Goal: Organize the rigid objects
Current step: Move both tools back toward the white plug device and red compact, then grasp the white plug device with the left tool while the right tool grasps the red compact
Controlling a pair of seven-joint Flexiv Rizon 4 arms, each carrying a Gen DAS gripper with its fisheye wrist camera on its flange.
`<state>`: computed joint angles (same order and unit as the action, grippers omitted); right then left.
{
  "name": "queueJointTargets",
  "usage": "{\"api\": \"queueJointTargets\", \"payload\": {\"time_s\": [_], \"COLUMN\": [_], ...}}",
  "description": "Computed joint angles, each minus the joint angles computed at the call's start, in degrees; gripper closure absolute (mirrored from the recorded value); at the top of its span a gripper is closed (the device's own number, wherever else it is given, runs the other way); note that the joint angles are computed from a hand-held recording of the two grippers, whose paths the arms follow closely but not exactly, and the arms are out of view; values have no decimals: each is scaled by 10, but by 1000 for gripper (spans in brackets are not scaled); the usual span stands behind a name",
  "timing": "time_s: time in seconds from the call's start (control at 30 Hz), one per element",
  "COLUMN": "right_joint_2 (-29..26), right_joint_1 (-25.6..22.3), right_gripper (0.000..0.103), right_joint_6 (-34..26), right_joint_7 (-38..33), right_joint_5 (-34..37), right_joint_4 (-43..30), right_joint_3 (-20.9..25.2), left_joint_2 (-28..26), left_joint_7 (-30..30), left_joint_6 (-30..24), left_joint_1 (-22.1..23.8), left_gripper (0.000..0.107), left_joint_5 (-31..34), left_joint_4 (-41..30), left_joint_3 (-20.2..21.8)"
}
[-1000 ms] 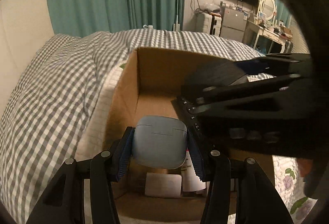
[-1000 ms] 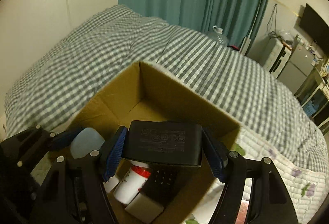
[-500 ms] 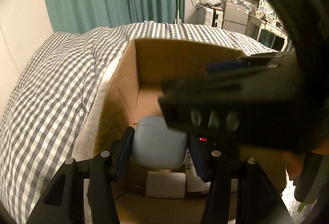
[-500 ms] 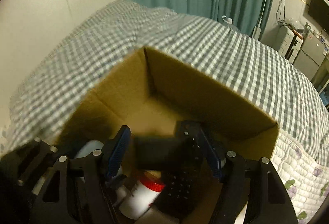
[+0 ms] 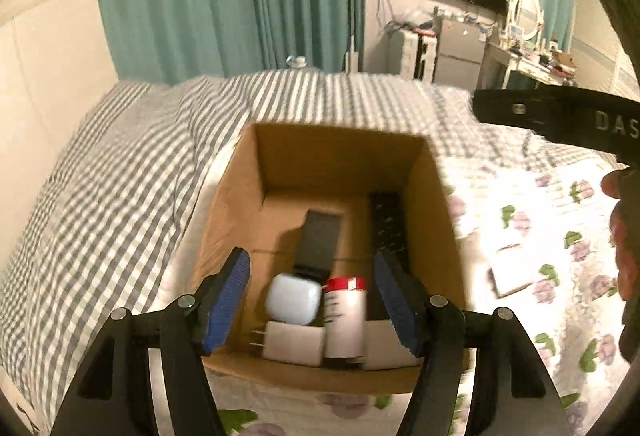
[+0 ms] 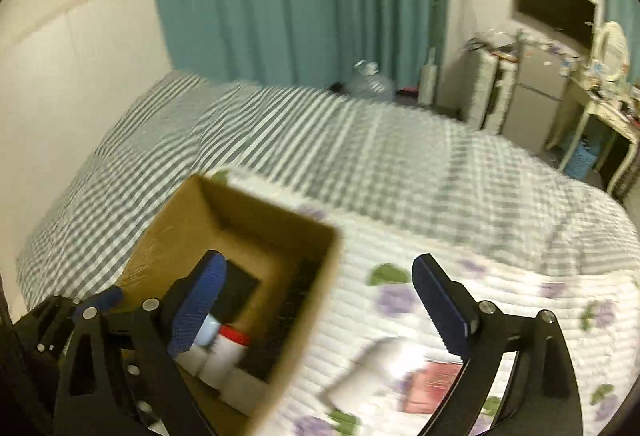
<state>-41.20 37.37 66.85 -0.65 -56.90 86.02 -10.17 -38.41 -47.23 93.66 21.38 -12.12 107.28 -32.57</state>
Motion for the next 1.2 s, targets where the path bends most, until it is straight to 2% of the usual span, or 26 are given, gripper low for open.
{"api": "queueJointTargets", "payload": {"time_s": [0.1,0.23,0.37,0.47,0.63,0.73,0.8,0.87,0.97,1.1,1.2], "right_joint_2": [77,151,197,212,205,187,172,155,135,109,96], "right_joint_1": [15,9,-12,-41,-98,-130,-148,-161,-179,-204,-214], "right_gripper": [6,4,4,4,4,4,4,4,4,4,4], "right_joint_6": [-7,-43,-69,-57,-20,-3,5,-8,-21,-9,7], "right_joint_7": [74,127,170,208,286,324,350,391,409,394,385], "right_joint_5": [-80,-156,-207,-242,-301,-336,-359,-378,-384,-382,-381], "right_joint_4": [90,172,236,272,307,314,313,311,305,293,286], "right_joint_3": [-32,-23,0,16,36,48,56,64,80,100,106], "left_joint_2": [14,29,39,36,15,-12,-32,-59,-95,-131,-140], "left_joint_7": [-6,-29,-55,-72,-92,-106,-108,-114,-123,-114,-68], "left_joint_6": [17,27,31,31,19,9,3,9,17,25,20], "left_joint_1": [11,-3,-53,-100,-197,-270,-296,-331,-373,-386,-340], "left_gripper": [38,37,37,37,37,37,37,37,37,37,37], "left_joint_5": [7,21,28,33,36,36,38,43,46,58,85], "left_joint_4": [21,35,39,36,11,-17,-35,-59,-97,-137,-145], "left_joint_3": [-28,-37,-3,31,113,183,206,243,291,311,258]}}
